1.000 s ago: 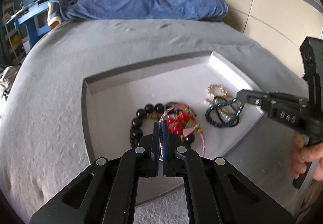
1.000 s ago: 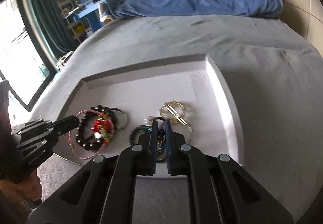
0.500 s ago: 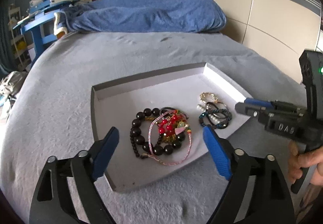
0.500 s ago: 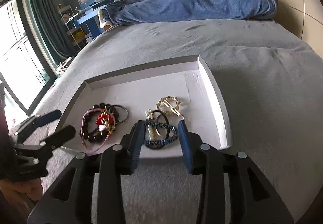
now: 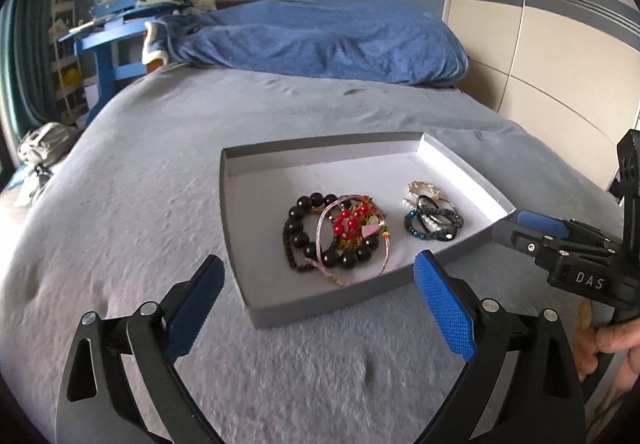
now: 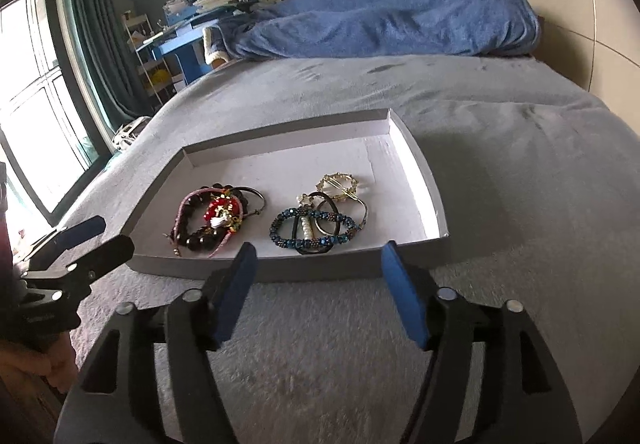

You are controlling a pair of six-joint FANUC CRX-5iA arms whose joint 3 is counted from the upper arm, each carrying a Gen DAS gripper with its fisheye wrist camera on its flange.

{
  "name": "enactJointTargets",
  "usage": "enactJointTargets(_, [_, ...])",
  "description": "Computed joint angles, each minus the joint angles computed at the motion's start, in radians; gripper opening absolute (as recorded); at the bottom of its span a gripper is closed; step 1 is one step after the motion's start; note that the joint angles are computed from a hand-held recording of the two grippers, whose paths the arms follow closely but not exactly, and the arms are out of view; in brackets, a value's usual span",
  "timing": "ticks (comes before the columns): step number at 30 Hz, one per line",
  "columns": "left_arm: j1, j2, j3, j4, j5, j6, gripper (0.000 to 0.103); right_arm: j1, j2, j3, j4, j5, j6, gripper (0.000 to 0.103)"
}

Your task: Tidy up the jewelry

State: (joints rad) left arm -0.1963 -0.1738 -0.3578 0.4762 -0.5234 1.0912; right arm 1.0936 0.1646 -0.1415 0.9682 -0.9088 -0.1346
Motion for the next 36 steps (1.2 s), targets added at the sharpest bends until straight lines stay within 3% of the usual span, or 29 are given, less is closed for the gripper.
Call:
enactJointTargets(5, [-0.001,-0.063,-0.066,0.005,0.048,0.011,0.097,0.03,-0.005,-0.028,0.071,-0.034,-0.045,0.076])
enactJointTargets(18, [-0.041,-0.136,-0.115,-0.166,0.157,0.172,0.098,0.098,0.026,-0.053,0.22,-0.17,-0.093,0.094])
enactJointTargets(25, [-0.038,-0.139,-0.118,-0.188,0.166,0.204,0.098,0.101,0.021,-0.084,0.263,-0.178,-0.134,0.095])
enactJointTargets(29, [-0.039,-0.149,-0.144,-0.137,0.194,0.155,0.098,0.105,0.02,-0.092,0.283,-0.181,-0.144,0.096])
enactJointTargets(36, [-0.044,-0.145,-0.135,-0.159,0.187,0.165,0.098,0.107,0.018,-0.093,0.281,-0.175,-0.14,0.096])
